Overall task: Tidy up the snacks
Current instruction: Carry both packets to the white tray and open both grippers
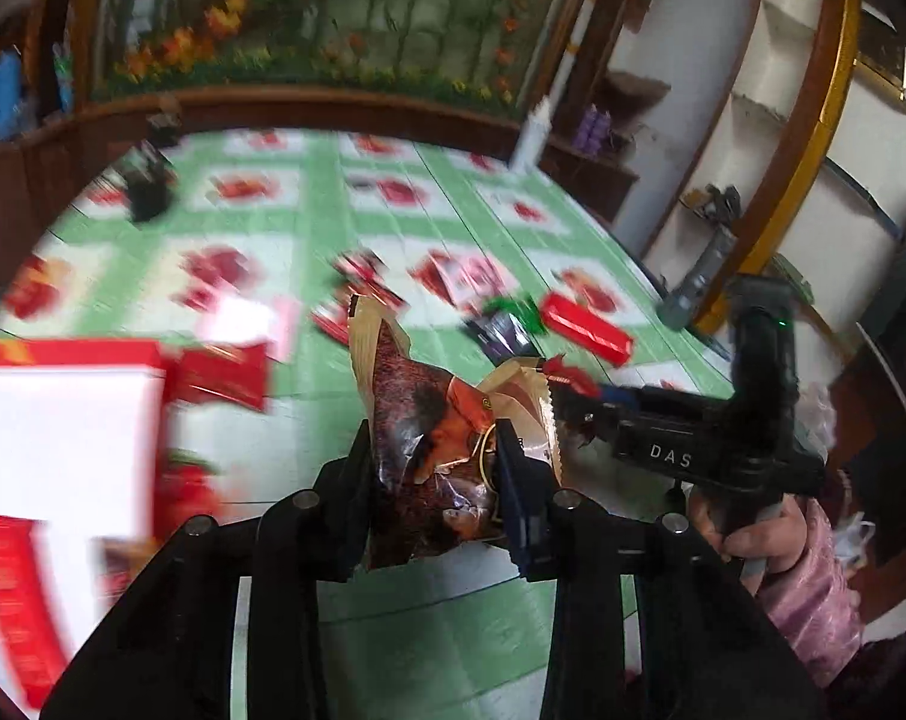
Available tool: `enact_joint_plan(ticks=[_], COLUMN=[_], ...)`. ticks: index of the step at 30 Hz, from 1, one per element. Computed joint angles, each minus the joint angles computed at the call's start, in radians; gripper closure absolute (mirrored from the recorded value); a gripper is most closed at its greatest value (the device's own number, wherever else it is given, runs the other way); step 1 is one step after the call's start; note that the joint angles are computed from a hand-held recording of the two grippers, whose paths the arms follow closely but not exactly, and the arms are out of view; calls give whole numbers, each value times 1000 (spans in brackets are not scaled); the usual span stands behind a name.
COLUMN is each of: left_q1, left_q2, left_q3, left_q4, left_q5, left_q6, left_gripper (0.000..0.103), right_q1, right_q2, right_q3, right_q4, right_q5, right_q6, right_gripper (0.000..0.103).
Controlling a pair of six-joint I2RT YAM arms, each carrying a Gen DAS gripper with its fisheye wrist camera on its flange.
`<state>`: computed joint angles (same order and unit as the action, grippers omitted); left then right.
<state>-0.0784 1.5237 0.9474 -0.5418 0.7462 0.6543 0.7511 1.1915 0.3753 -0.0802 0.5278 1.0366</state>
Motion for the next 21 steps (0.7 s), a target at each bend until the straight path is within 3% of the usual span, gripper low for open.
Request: enact_joint_plan(ticks=[4, 9, 16, 19, 21], left_q1=[188, 363, 422, 415, 407], left_q2=[-81, -50, 61, 107, 114], left_q3=[-15, -25, 12, 38, 42], left_q4=[33, 195, 347, 366, 381], left_q5=[23, -52, -200, -277, -314], left_q6=[83, 105, 57, 24, -6], left_gripper=[69, 69, 68, 63, 52], right_q1=[-5, 1, 23, 40, 35], right_q2=[108, 431, 802, 877, 893], right_q3=[45, 353, 836, 945, 966], right_q4=[266, 396, 251, 197, 188], right_q5=[-87, -199, -349, -385, -417], right_q6=[-85, -217, -332, -350, -350], right_gripper=[69, 69, 69, 66, 63])
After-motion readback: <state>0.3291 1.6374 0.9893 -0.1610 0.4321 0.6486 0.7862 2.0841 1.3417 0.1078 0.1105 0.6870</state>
